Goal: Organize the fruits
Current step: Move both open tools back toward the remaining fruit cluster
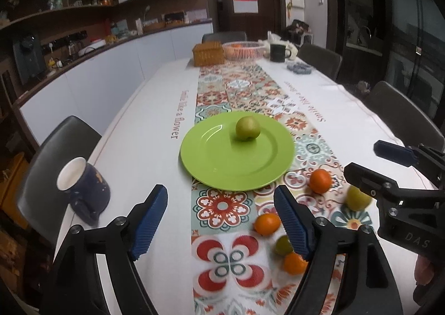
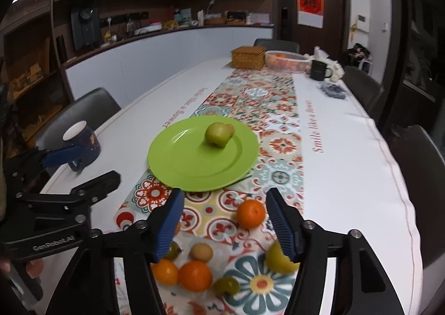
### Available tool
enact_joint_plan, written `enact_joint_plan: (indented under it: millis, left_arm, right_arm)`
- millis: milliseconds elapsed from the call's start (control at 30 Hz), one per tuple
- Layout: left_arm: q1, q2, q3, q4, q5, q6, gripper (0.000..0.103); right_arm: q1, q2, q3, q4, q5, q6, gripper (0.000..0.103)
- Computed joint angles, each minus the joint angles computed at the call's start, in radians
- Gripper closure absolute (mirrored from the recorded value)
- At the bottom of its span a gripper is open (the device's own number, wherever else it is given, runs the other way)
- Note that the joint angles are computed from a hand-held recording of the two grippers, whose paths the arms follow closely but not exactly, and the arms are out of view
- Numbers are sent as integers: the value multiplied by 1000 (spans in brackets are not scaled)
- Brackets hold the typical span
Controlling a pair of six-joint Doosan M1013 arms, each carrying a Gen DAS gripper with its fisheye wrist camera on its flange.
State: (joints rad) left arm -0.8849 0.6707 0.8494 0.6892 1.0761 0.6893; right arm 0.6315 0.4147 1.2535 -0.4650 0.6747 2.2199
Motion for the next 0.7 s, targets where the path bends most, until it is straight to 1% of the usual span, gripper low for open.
enact_joint_plan:
  millis: [100,167,200,267,367,433,533,700]
  left_arm:
    - [-19,-19,27,26,-7,-24,22]
    - [-29,-28,41,31,-10,-32,22]
    - [-34,-31,45,36,-9,-35,22]
    - [-44,-43,68,50,-15,-47,22]
    - [-58,-52,90,60,-18,-55,21]
    - [-66,-53,98,67,-17,-59,21]
    - [-78,-59,120,76,-25,-67,21]
    - [-88,-66,153,68,-62,-61,21]
  right_arm:
    - [4,-27,36,-40,-13,52,30]
    - [5,-45,64,-58,-36,85,28]
    - [6,-56,83,-90,-51,122,25]
    - [12,-67,103,-145,-44,169,20]
    - [16,-80,122,-151,-25,146,20]
    - [22,-90,142,-181,-18,153,20]
    - [20,-104,167,-147,-27,104,20]
    - [20,-117,198,-102,-49,30,20]
